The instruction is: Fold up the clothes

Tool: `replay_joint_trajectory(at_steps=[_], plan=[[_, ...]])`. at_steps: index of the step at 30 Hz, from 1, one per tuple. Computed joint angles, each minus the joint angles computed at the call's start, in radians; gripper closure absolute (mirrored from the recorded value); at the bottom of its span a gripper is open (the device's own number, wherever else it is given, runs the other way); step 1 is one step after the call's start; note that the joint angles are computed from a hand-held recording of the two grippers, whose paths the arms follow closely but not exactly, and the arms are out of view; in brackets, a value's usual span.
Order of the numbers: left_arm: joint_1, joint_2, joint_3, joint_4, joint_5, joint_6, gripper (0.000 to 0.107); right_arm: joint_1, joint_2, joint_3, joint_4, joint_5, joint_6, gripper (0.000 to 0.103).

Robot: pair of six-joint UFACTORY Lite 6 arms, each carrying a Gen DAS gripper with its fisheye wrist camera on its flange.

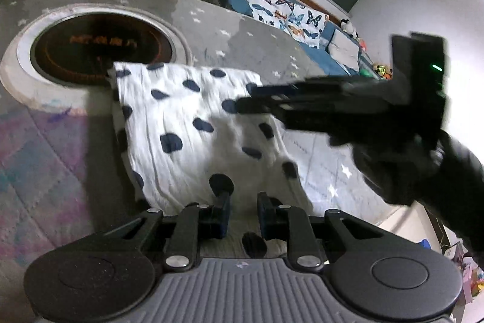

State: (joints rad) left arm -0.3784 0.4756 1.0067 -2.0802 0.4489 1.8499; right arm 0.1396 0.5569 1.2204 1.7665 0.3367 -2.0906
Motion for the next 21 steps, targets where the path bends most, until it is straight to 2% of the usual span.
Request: replay_joint_trajectory(at_steps=[5,9,11,14,19,21], plan=[[0.008,0.011,-0.025,-0.05,0.031,0.074,0.085,-0.017,0.177,0.172,0.006,-0.029,0.054,0.072],[0.008,0.008,-0.029,-0.057,0.036,0.092,0.084,-0.029,0.236,0.257,-0.005,-0.014,0.112,0.073],[0.011,0.001,-0.029,-0.049,0.04,0.087,0.082,-0.02,0.211,0.25,-0.016,-0.02,0.108,0.072],[0.013,-0.014,-0.04,-0.055,0.049,0.091,0.077,-0.011,0.148,0.226,-0.214,0.044,0.253,0.067],[0.015,-0.01,-0.049,-0.073,0.067,0.099,0.074,0.019,0.094,0.202,-0.502,0.237,0.423,0.066],[0.019,-0.005,-0.05,-0.073,0.076,0.096,0.074,0.05,0.103,0.199,-0.547,0.239,0.422,0.066]])
